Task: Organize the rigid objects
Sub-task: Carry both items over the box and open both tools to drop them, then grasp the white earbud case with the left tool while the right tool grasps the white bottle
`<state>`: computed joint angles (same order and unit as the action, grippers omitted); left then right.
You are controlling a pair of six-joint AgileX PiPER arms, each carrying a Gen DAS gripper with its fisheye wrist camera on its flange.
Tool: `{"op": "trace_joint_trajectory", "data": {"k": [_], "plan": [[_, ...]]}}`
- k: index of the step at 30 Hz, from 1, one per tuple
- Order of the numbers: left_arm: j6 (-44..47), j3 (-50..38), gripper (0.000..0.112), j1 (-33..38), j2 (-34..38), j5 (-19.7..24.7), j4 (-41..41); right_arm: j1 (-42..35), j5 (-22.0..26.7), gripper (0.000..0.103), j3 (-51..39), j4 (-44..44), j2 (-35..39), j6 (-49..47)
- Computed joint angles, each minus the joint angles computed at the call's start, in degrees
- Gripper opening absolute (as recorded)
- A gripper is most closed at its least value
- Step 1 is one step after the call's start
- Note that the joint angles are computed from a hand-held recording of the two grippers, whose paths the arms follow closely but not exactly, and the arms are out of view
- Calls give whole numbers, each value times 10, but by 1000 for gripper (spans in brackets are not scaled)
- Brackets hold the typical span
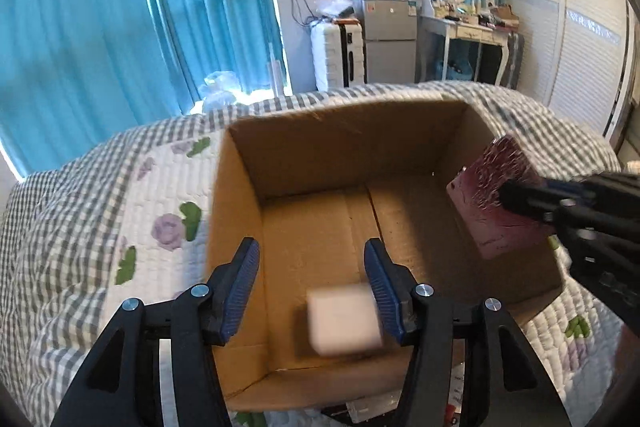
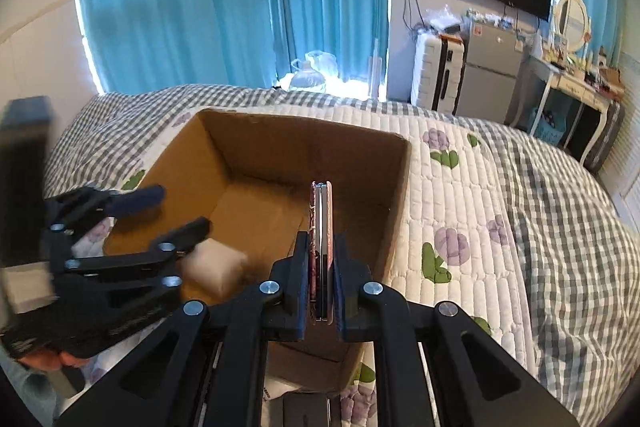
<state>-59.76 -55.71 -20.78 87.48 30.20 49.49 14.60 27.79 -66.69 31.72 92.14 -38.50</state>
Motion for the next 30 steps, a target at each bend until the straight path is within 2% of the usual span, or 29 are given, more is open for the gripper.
{"op": "trace_joint_trajectory", "data": {"k": [3, 4, 5, 6, 7, 9, 12, 14, 17, 23, 26, 30], "plan": [[6, 16, 58, -3, -42, 10, -11, -3, 6, 10, -9, -2, 2, 17], [9, 24, 65, -4, -58, 13, -12, -5, 7, 12, -4, 5, -6, 14], [-3, 33, 74, -17, -80, 32, -1, -6, 4, 28, 1, 9, -14, 12], [-13, 41, 78, -28, -96, 46, 7, -8, -2, 41, 12, 13, -31, 10], [-20, 49, 81, -35, -113, 53, 12, -11, -6, 63, 24, 17, -50, 6], [-25, 65, 82, -55, -149, 78, 12, -16, -7, 65, 38, 20, -84, 4], [-45, 84, 98, -93, -194, 128, 9, -22, 20, 65, 40, -29, -136, 48], [-56, 107, 99, -115, -231, 144, 11, -31, 36, 66, 48, -44, -169, 61], [-88, 131, 101, -158, -265, 190, 22, -54, 73, 66, 72, -57, -226, 64], [-159, 185, 102, -234, -299, 242, 18, -98, 92, 73, 170, -50, -315, 18], [-220, 216, 102, -279, -288, 251, 20, -123, 83, 79, 231, -26, -337, -20], [-303, 263, 103, -298, -247, 209, 11, -117, 23, 82, 301, -19, -331, -44]]}}
